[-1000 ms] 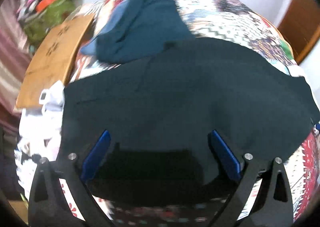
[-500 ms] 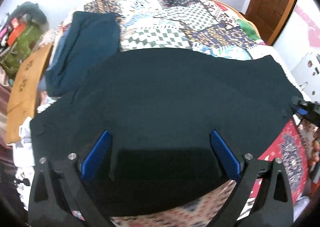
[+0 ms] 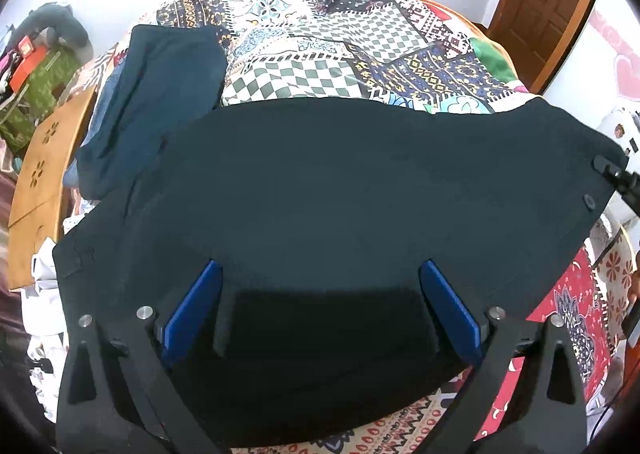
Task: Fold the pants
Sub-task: 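Grasp the end of the black trouser leg with the right gripper and lift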
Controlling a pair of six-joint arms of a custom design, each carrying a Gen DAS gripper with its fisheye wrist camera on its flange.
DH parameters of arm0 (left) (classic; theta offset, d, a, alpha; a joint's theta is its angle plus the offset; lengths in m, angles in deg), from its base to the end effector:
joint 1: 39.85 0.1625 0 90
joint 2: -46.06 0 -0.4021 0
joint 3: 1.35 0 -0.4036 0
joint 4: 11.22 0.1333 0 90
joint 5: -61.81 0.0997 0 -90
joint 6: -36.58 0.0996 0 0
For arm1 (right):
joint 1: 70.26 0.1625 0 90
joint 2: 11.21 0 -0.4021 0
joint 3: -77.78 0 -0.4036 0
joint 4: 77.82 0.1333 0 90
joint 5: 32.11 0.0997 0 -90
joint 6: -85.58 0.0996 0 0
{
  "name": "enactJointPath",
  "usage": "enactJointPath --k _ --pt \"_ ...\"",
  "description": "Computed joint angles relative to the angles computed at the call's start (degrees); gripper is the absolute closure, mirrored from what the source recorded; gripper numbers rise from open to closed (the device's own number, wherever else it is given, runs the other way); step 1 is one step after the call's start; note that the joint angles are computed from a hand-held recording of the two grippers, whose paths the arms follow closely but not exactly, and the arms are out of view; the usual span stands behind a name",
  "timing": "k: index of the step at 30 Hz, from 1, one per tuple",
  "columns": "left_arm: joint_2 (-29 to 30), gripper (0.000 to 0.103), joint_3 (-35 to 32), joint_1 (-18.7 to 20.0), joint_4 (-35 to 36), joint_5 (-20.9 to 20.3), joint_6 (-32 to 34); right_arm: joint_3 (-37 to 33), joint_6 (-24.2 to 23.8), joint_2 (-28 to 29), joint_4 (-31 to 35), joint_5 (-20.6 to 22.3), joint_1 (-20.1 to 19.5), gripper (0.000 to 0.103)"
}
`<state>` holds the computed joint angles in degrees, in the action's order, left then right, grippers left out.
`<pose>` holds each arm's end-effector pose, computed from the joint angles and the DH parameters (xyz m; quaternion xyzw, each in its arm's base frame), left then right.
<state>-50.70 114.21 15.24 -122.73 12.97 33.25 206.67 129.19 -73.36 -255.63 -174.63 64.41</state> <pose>-0.0875 -0.4729 0.3615 0.2467 0.9029 -0.1360 0.3248 0.3634 -0.2904 0.1265 -0.0727 -0.8824 0.4206 0.1980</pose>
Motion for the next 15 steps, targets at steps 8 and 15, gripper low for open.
enactJointPath --k 8,15 --pt "-1.74 0.002 1.27 -1.29 -3.24 1.48 0.70 -4.26 -5.46 0.99 -0.93 -1.79 1.89 0.096" --pt "-5.70 0.002 2.05 -3.22 -8.02 4.73 1.89 -13.53 -17.12 5.84 -5.10 0.38 4.01 0.096"
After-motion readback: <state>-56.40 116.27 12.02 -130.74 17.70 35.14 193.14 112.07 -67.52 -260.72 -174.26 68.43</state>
